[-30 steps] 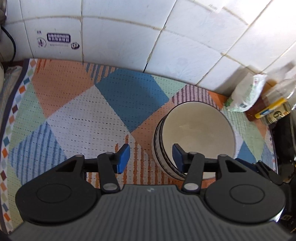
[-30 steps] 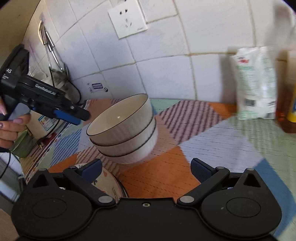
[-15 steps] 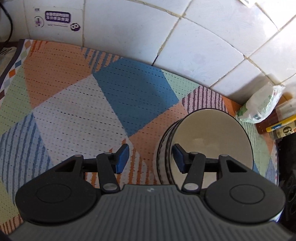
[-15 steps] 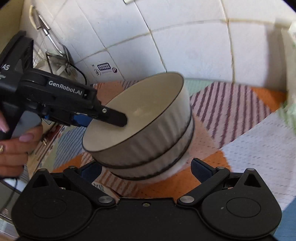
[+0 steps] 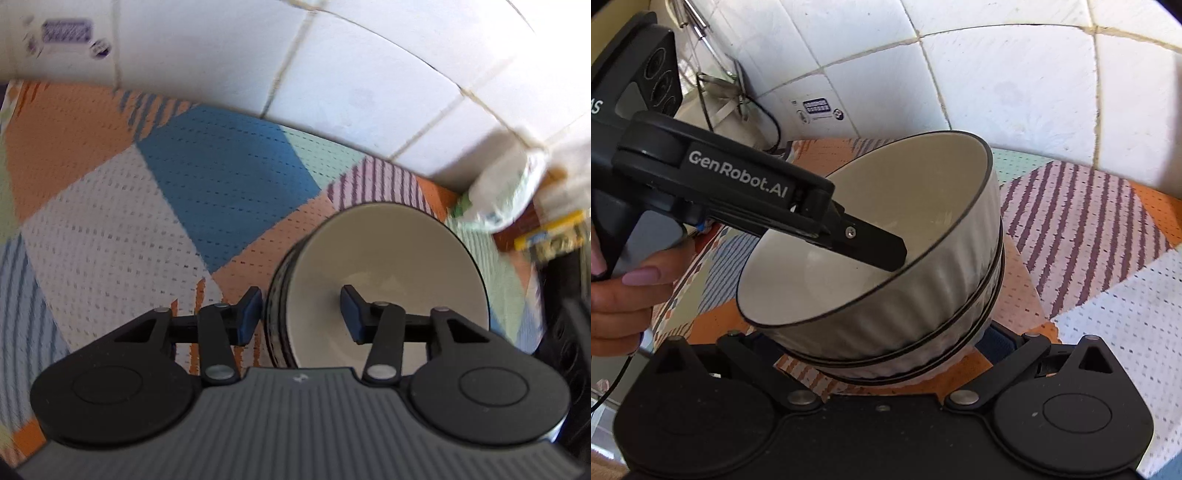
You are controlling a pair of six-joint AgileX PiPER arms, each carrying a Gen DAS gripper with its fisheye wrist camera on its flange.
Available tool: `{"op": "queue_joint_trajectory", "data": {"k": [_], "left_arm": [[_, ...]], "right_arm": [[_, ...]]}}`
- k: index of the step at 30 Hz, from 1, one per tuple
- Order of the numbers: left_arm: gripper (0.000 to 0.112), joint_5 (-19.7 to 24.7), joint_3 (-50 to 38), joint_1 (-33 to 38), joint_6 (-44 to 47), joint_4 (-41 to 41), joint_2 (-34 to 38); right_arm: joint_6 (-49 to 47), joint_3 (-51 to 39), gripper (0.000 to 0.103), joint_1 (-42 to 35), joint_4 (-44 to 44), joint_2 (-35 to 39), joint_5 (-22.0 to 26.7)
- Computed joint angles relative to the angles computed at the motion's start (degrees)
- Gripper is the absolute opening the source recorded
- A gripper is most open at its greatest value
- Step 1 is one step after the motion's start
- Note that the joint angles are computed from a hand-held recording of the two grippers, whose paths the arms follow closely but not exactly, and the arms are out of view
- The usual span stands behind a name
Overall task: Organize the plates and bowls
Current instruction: 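Carry the bowl stack with the left gripper onto the LOVELY BEAR plates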
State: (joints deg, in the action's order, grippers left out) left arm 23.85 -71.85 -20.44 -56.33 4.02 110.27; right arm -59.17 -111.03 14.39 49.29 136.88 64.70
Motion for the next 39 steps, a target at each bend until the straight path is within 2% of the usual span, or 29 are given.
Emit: {"op": "queue_joint_trajectory", "data": {"k": [2, 6, 10, 13, 18, 24, 29, 35, 39], "left_arm": [[0.043, -0.42, 0.41, 0.42, 0.64, -1.91, -0.15], [0.044, 4.52, -3.61, -1.10, -0.99, 2.20, 1.29], [0.044, 4.55, -3.01, -0.54, 2.57, -0.49, 0.66], [0.044, 5.23, -2.63, -1.89, 0.30, 3.81, -0.42], [0.044, 10.38, -5.49, -3.21, 0.13, 6.68, -1.75], [0.044, 14.62, -7.42, -5.47, -0.66, 8.98, -5.29], [0.044, 15.58, -4.50, -8.77, -4.17, 12.14, -10.65], [0.044, 18.13, -2.01, -13.21, -3.72, 12.85, -16.17], [0.044, 21.28, -0.94, -18.10, -6.09, 16.56, -18.46]], "right_arm": [[-2.99, 1.39, 0.103, -0.54, 1.93, -0.10, -0.43], [-5.28, 3.27, 0.103, -1.15, 2.96, -0.81, -0.93], [-8.84, 6.15, 0.103, -1.33, 3.97, -2.18, -2.45], [-11.75, 9.08, 0.103, -1.17, 4.71, -3.90, -4.39], [-14.41, 13.91, 0.103, -0.39, 7.31, -6.79, -7.30], [-17.10, 21.70, 0.103, -1.70, 13.47, -13.46, -9.48], [-20.07, 30.17, 0.103, -2.89, 16.57, -21.29, -11.12], [-21.29, 39.81, 0.103, -3.50, 17.31, -31.28, -12.78], [-20.06, 45.43, 0.103, -3.95, 17.50, -36.72, -13.43]]}}
